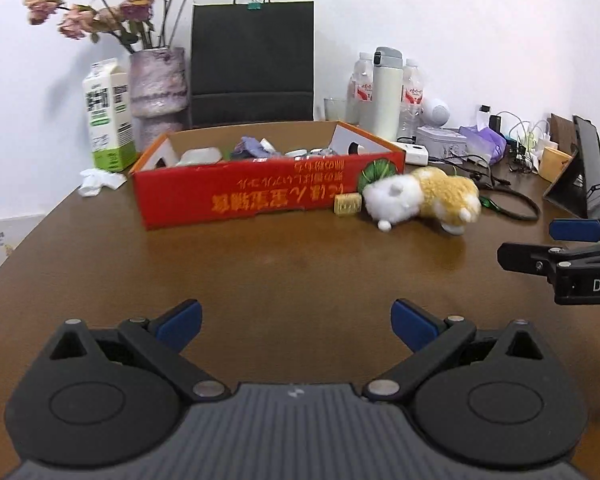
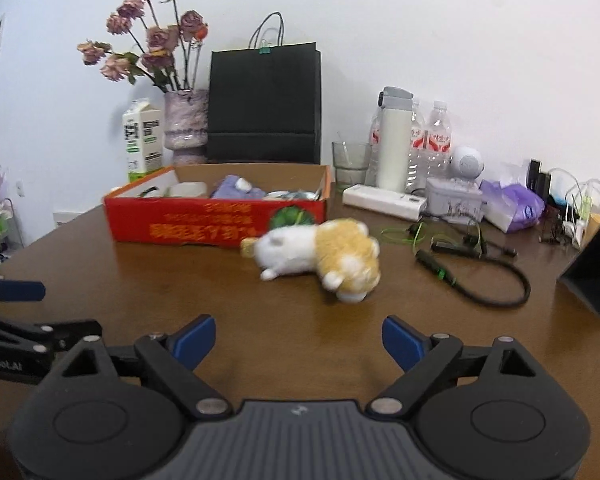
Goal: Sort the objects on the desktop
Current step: 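Withdraw both open tools toward the plush toy and yellow block, then grasp the small yellow block with left tool while right tool grasps plush toy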
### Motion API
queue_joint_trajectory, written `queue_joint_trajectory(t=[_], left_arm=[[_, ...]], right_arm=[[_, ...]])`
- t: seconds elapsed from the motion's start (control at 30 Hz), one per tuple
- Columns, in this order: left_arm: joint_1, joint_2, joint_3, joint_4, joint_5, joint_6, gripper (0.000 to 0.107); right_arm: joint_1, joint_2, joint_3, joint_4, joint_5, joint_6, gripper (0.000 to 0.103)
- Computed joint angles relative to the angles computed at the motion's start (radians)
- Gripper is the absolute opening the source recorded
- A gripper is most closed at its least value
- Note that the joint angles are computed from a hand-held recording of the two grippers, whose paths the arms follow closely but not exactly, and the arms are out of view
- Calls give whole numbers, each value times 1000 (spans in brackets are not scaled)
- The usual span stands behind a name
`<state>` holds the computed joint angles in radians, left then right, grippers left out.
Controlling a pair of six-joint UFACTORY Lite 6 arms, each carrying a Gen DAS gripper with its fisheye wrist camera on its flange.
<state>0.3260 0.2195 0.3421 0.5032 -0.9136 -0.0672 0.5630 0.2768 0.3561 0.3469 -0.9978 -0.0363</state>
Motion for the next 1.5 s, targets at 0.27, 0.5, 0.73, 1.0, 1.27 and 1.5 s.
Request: queue_joint_trajectory(t=[0.27, 0.5, 0.73, 1.0, 1.27, 1.5], left_arm=[[-129, 298, 495, -24, 238, -226, 99], [-214, 511, 809, -15, 369, -347, 97], [-356, 652, 1016, -221, 476, -306, 91], [-459, 712, 1108, -642, 513, 42, 32], [-424, 455, 708, -525, 356, -53, 31], [-265, 64, 194, -349, 176, -97, 31]], right_arm=[[-239, 338, 534, -197, 290, -113, 75], [-318, 468, 724, -333, 413, -39, 46], [-444, 379, 540, -371, 301, 4, 47], [-443, 391, 508, -447, 225, 45, 47], [-393, 277, 364, -455, 175, 107, 46], [-205, 112, 118, -310, 83, 114, 46]])
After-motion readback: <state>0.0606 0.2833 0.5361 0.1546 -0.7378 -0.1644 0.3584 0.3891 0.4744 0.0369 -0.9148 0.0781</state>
